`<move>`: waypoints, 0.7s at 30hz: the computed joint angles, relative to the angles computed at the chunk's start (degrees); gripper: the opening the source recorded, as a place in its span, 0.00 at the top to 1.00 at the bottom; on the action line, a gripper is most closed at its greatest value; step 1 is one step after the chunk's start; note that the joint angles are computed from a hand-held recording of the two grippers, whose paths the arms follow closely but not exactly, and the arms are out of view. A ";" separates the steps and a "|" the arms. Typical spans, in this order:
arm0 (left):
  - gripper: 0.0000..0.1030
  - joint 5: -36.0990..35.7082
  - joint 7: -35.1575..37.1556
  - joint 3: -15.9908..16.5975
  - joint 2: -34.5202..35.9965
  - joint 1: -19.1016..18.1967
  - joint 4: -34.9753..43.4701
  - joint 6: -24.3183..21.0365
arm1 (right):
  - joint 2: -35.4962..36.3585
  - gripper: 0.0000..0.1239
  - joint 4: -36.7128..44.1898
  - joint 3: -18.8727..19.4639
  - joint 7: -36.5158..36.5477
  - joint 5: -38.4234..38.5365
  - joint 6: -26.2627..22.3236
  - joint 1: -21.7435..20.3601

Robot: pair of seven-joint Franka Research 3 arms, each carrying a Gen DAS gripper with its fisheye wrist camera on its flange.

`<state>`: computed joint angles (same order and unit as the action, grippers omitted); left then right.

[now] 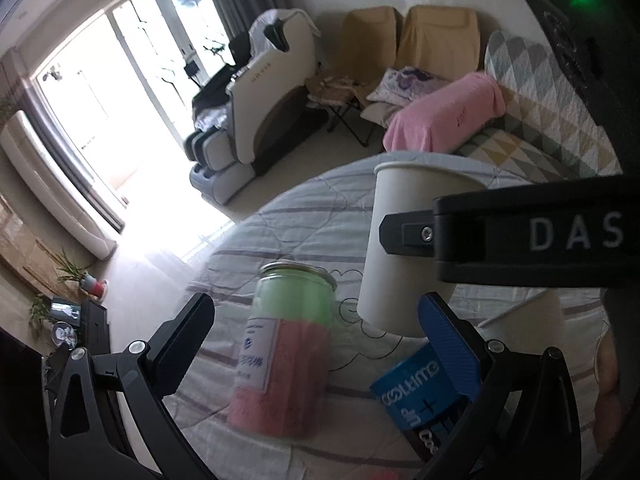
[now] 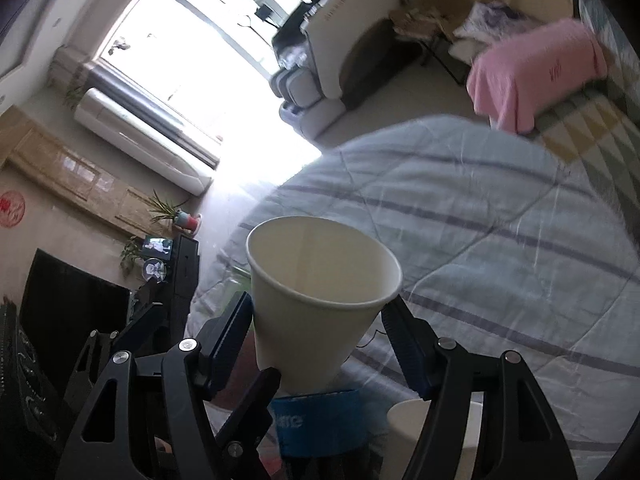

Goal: Flip cup upright
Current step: 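Carry the held white cup with the right gripper toward the left gripper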

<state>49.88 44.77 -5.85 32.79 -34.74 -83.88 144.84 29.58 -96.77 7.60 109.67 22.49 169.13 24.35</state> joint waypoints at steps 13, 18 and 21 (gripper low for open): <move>0.00 16.87 -21.79 -2.83 -19.10 -0.84 -21.02 -1.76 | -13.71 0.45 -14.53 1.29 -4.08 -2.83 5.85 3.02; 0.00 16.69 -24.66 -7.72 -25.07 0.99 -28.76 -2.99 | -18.67 0.45 -19.93 7.99 -14.55 6.02 3.24 -1.05; 0.00 15.04 -25.73 -10.82 -27.53 1.80 -33.01 -3.51 | -20.97 0.45 -22.65 9.03 -20.70 12.88 -0.14 -1.13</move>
<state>64.92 19.04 -16.67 5.26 -32.94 -116.90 141.33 8.61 -119.42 16.64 88.97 35.37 168.99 23.22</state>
